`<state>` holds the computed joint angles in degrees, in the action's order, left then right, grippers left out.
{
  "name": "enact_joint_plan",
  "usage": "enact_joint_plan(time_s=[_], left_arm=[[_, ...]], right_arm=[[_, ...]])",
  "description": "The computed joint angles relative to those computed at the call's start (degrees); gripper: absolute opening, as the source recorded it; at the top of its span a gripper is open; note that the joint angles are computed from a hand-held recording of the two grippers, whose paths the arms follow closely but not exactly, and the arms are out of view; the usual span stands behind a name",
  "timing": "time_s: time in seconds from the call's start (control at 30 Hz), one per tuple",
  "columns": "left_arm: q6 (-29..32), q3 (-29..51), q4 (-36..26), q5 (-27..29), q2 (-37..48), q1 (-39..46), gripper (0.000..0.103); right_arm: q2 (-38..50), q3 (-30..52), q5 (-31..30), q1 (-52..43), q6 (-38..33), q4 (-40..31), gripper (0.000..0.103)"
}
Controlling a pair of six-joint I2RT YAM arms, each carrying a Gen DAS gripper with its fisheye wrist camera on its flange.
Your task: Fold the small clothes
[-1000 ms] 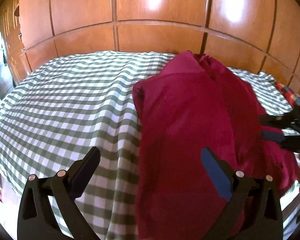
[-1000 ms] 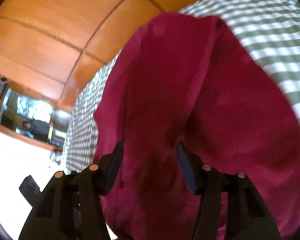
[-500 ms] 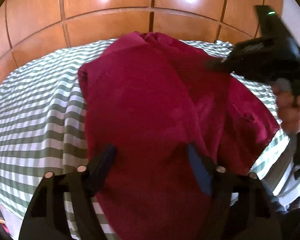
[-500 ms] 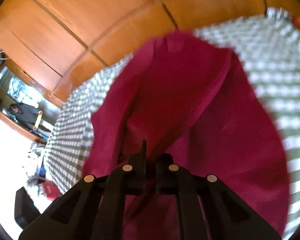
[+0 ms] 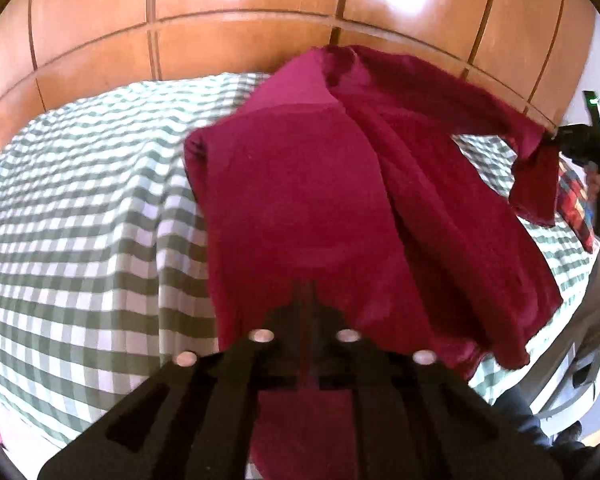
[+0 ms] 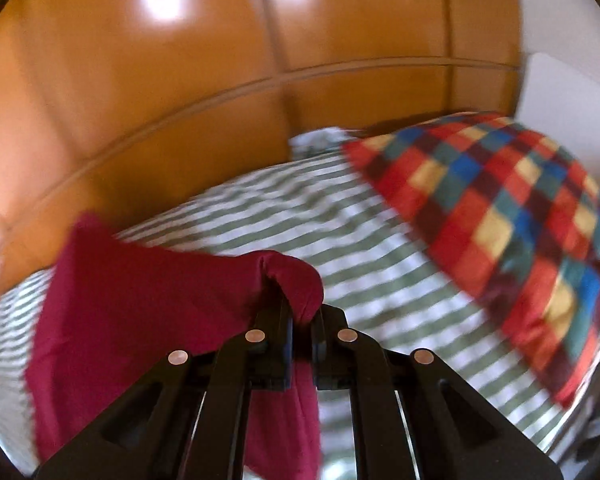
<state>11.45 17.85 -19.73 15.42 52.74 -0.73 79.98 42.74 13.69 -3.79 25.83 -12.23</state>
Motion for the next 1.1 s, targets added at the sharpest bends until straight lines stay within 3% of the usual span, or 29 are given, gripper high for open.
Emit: enact_joint_plan(time_s=[0.07, 0.2, 0.3, 0.33, 0.37, 0.4, 0.43, 0.47, 0.53, 0.6, 0.67, 0.77, 0.9, 1.0, 1.1], left_arm=[[-1.24, -1.60, 1.30, -3.87, -3.99, -2.28, 0.083], [-2.34, -2.67, 1.37, -12.55, -5.97, -9.70, 0.083], [-2.88, -3.80, 3.13, -16.72, -3.02, -15.07, 0.083], [-3.40, -4.19, 3.62, -17.40, -2.28, -16.26, 0.083], [-3.82, -4.61, 4.33, -17.80, -1.48, -17.07, 0.082], [-4.28, -5.10, 5.78, -18.00, -0.03, -17.59, 0.080], [-4.60, -5.28, 6.77, -17.90, 1.08, -17.78, 0.078], [-4.68, -5.36, 8.00, -17.46, 2.33, -17.58, 0.074], [-5.15, -5.21, 8.80, -16.90, 3.21, -18.10, 0.062], [-5.02, -5.04, 9.12, -15.98, 3.76, -18.39, 0.030], [-3.82, -3.56, 7.51, -13.10, 3.50, -15.27, 0.007], [0.41, 0.57, 2.22, -1.70, 3.12, -4.48, 0.005], [7.36, 11.04, -2.27, 9.71, 7.88, 13.10, 0.005], [7.97, 21.77, -0.89, 12.32, 16.56, 20.86, 0.005], [4.41, 34.19, 2.37, 9.63, 26.96, 23.58, 0.005]], right_arm=[[6.76, 4.13, 3.79, -1.50, -2.98, 0.30, 0.005], [19.04, 11.81, 10.61, -4.23, -4.79, -1.42, 0.005], [20.77, 12.17, 3.09, -9.45, -5.16, 0.27, 0.008], [19.24, 10.65, 0.75, -10.64, -5.31, 1.43, 0.015], [18.04, 9.50, -0.03, -11.10, -5.39, 2.07, 0.033], [15.88, 7.67, -1.28, -11.73, -5.64, 2.97, 0.062], [12.14, 5.05, -1.96, -11.27, -5.14, 3.42, 0.072], [7.85, 1.78, -2.67, -11.04, -5.19, 4.84, 0.076], [1.62, -1.79, -3.63, -9.66, -5.87, 3.73, 0.076], [-4.78, -5.44, -7.71, -7.95, -5.89, 1.40, 0.076], [-10.14, -9.08, -10.94, -4.72, -5.41, 0.11, 0.076], [-14.84, -13.42, -12.49, 4.22, -3.28, -0.66, 0.076], [-11.86, -16.57, -11.36, 17.66, 2.11, 2.16, 0.076], [-8.28, -17.76, -12.55, 23.18, 6.47, 4.76, 0.076], [-5.44, -18.92, -12.68, 25.77, 9.40, 7.10, 0.076]])
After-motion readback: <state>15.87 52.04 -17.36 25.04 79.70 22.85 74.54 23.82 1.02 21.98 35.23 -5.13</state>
